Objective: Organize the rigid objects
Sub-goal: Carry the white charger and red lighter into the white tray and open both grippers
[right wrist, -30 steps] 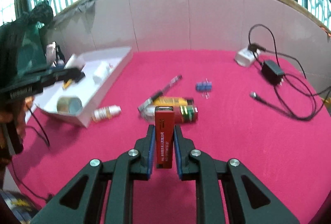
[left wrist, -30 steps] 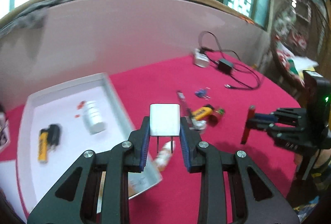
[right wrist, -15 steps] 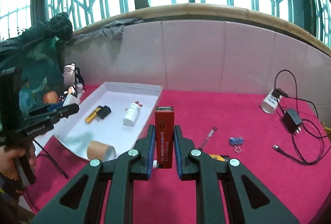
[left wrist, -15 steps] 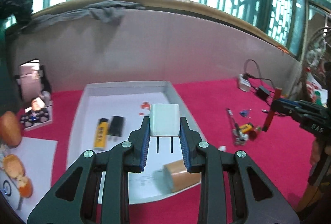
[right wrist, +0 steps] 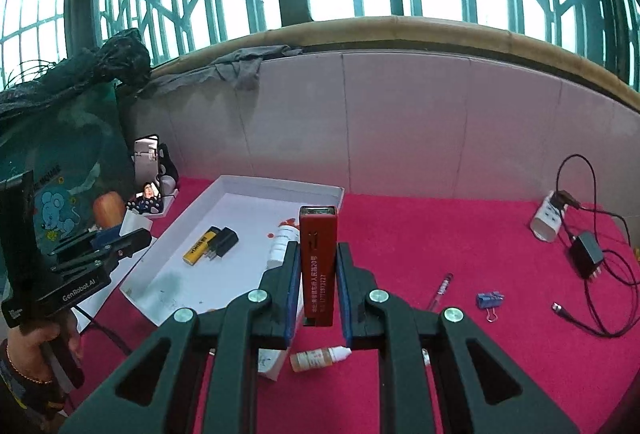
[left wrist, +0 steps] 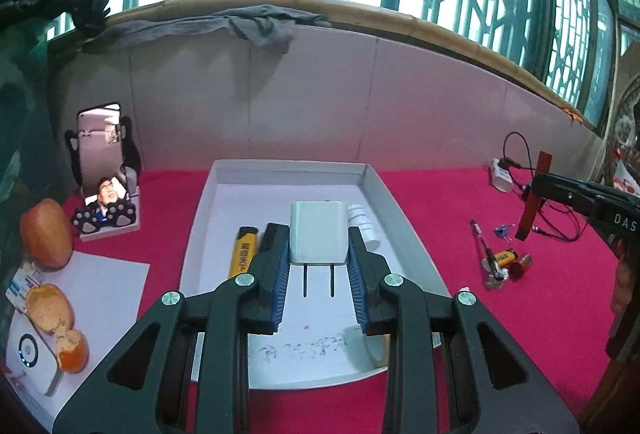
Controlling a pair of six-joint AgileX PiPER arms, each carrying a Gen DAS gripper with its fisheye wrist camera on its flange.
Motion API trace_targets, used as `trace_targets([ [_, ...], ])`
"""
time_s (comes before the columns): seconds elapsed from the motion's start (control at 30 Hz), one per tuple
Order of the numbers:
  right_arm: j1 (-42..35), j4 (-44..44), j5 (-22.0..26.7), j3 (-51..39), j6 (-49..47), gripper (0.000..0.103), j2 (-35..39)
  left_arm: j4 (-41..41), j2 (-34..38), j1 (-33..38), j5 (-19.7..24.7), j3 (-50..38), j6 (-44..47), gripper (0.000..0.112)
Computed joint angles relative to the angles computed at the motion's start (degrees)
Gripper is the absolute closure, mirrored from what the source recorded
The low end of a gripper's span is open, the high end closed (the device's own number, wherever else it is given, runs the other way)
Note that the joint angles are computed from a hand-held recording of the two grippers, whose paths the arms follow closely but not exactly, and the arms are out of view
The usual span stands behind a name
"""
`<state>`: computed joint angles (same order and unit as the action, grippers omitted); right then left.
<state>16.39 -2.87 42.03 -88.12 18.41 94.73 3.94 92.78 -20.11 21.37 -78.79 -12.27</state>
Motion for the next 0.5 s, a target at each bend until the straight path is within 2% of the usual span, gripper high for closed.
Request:
trace_targets([
  [0.33,2.69,1.05,2.25,-8.42,-0.12,0.088,6.46,-2.59,-0.71,4.03,-1.95,2.58,0.73,0.086],
  [0.5,3.35,3.36,3.82,-13.07,-0.13,0.088,10.43,3.2,-0.42,6.89,-2.02,1.95,-4.52,0.086],
])
